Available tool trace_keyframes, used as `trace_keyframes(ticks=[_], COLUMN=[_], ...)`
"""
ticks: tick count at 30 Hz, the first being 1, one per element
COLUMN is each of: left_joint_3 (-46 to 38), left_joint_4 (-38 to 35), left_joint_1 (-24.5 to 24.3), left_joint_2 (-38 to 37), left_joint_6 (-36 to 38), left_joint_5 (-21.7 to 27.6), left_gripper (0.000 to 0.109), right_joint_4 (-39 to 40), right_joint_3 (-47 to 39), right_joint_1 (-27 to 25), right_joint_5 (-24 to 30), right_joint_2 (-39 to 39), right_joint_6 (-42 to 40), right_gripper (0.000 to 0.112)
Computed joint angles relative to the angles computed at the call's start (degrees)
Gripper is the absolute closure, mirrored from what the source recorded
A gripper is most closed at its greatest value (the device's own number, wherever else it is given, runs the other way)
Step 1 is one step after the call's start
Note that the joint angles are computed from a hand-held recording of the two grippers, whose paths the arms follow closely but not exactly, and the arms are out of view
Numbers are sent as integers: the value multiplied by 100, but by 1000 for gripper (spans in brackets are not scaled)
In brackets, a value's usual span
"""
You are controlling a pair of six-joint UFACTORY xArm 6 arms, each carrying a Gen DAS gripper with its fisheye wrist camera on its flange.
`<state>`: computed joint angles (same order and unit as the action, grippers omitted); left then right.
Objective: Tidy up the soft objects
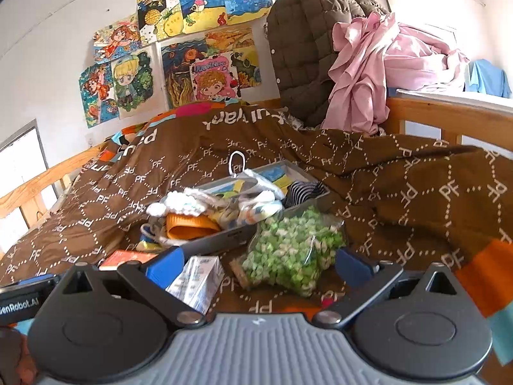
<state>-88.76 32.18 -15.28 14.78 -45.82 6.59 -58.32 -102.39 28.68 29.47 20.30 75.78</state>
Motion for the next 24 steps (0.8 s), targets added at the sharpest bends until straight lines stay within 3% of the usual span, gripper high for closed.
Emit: trace_keyframes(ticks=[3, 12, 16, 20, 24], left_joint_3=[256, 735, 800, 983, 959], left_joint_4=[-905, -353, -687, -1646, -1755], left_joint_1=[-49, 117, 115, 91, 108], left_joint_2=[-99, -312, -324, -326, -246], left_joint_6=[918, 904, 1440, 2181, 2194], left_joint_5=[-75, -187, -33, -198, -156], left_gripper=[6, 6, 6, 6, 6], right_joint_4=[-206, 417, 510, 701, 469], right_joint_3=[160, 192, -128, -415, -450], right_joint_1=[109, 366, 435, 477, 494], right_joint_5=[172, 660, 880, 1012, 968], right_joint_2=[-83, -32, 263, 528, 576], right_joint_6=[320, 147, -247, -679, -592], right_gripper=[10, 10, 10, 10, 10])
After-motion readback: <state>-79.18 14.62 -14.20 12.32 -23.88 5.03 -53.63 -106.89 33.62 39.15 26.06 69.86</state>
